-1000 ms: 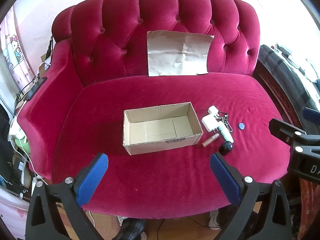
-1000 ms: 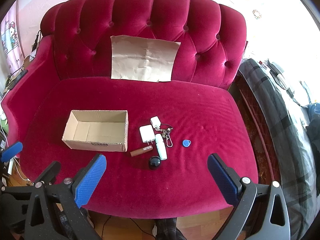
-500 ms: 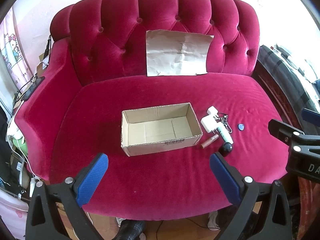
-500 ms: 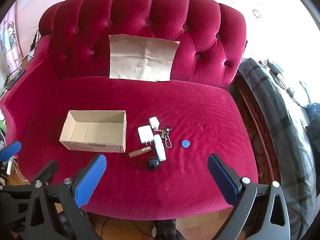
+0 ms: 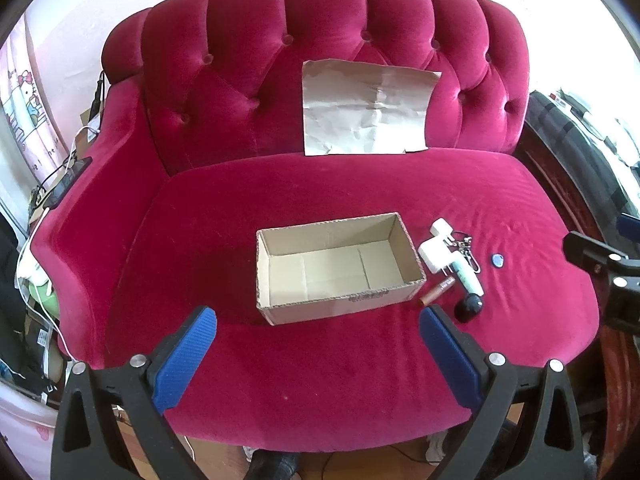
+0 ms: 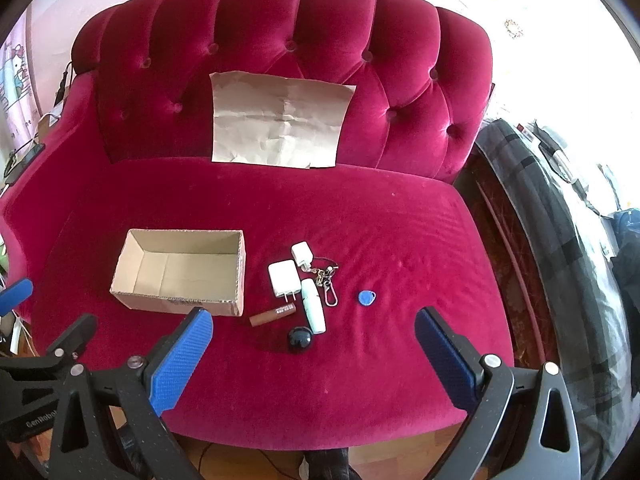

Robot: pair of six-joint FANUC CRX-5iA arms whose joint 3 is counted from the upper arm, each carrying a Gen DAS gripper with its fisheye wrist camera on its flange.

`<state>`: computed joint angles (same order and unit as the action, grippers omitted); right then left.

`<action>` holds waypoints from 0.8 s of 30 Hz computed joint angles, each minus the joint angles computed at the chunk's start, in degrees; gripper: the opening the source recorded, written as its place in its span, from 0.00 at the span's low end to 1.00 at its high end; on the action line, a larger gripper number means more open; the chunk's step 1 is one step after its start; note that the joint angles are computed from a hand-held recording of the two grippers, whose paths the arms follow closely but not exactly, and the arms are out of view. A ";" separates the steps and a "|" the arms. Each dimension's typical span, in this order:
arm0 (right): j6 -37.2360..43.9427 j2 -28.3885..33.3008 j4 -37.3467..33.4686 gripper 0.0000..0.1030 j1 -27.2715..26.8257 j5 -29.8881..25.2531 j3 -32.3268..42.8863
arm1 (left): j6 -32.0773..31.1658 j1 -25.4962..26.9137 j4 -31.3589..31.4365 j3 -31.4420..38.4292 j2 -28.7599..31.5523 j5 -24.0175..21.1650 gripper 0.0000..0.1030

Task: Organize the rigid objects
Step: 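Move the left gripper to the cardboard box wall and close on it while the right gripper approaches the items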

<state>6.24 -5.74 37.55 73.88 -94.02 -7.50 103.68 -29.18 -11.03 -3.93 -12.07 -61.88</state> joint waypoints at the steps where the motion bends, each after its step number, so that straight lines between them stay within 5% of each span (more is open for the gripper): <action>1: 0.08 -0.03 0.11 1.00 -0.19 0.14 -0.10 | -0.04 0.37 0.05 0.03 0.20 0.05 1.00; 24: 7.14 0.94 -5.36 1.00 -13.22 11.81 -5.88 | -4.68 10.35 4.67 -3.55 7.53 6.74 1.00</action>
